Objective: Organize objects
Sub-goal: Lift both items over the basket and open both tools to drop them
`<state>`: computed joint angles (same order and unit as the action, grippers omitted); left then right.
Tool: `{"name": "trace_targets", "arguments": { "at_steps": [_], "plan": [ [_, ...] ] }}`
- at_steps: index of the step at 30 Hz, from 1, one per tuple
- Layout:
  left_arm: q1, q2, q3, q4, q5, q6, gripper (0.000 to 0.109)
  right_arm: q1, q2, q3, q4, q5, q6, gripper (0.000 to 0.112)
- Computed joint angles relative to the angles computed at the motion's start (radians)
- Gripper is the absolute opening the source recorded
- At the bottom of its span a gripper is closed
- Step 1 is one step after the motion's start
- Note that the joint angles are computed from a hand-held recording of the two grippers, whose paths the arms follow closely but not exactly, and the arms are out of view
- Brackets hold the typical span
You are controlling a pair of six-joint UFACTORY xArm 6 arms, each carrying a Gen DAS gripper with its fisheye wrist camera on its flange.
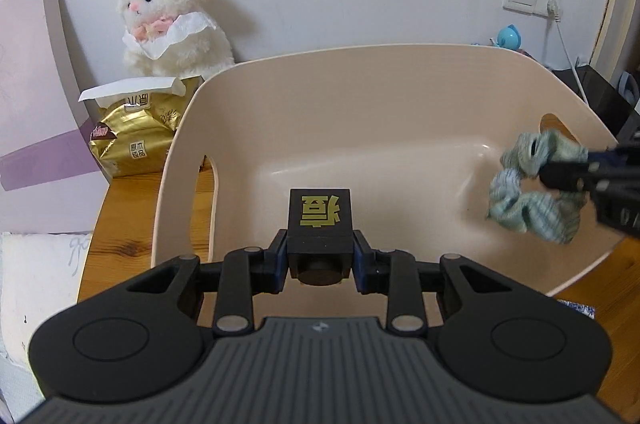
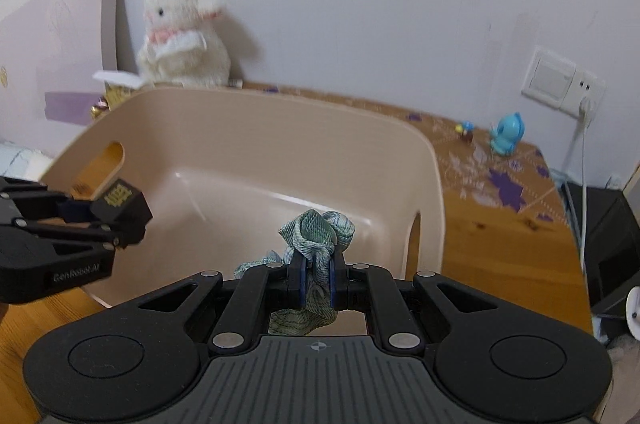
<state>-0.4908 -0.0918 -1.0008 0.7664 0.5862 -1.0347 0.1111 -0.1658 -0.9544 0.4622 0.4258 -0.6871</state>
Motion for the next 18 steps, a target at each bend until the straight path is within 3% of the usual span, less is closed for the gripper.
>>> {"name": "trace_targets", "arguments": {
  "at_steps": [4,5,7,11,18],
  "plan": [
    [0.006,0.001,0.000,-0.028,-0.017,0.014,0.034,0.008,0.006,0.022,-0.073,-0.021,0.032,0.017],
    [0.006,-0.004,0.005,-0.014,-0.020,-0.002,0.039,0.009,0.003,0.028,-0.062,-0.032,0.024,0.023],
    [0.008,-0.025,0.023,0.019,-0.043,-0.037,0.051,0.008,-0.012,0.036,-0.020,-0.034,-0.001,0.047],
    [-0.012,-0.081,0.049,0.121,-0.038,-0.148,0.081,0.000,-0.061,0.059,0.071,-0.042,-0.076,0.068],
    [-0.058,-0.200,0.132,0.209,-0.003,-0.228,0.088,-0.061,-0.200,0.117,0.253,0.038,-0.229,0.093]
  ]
}}
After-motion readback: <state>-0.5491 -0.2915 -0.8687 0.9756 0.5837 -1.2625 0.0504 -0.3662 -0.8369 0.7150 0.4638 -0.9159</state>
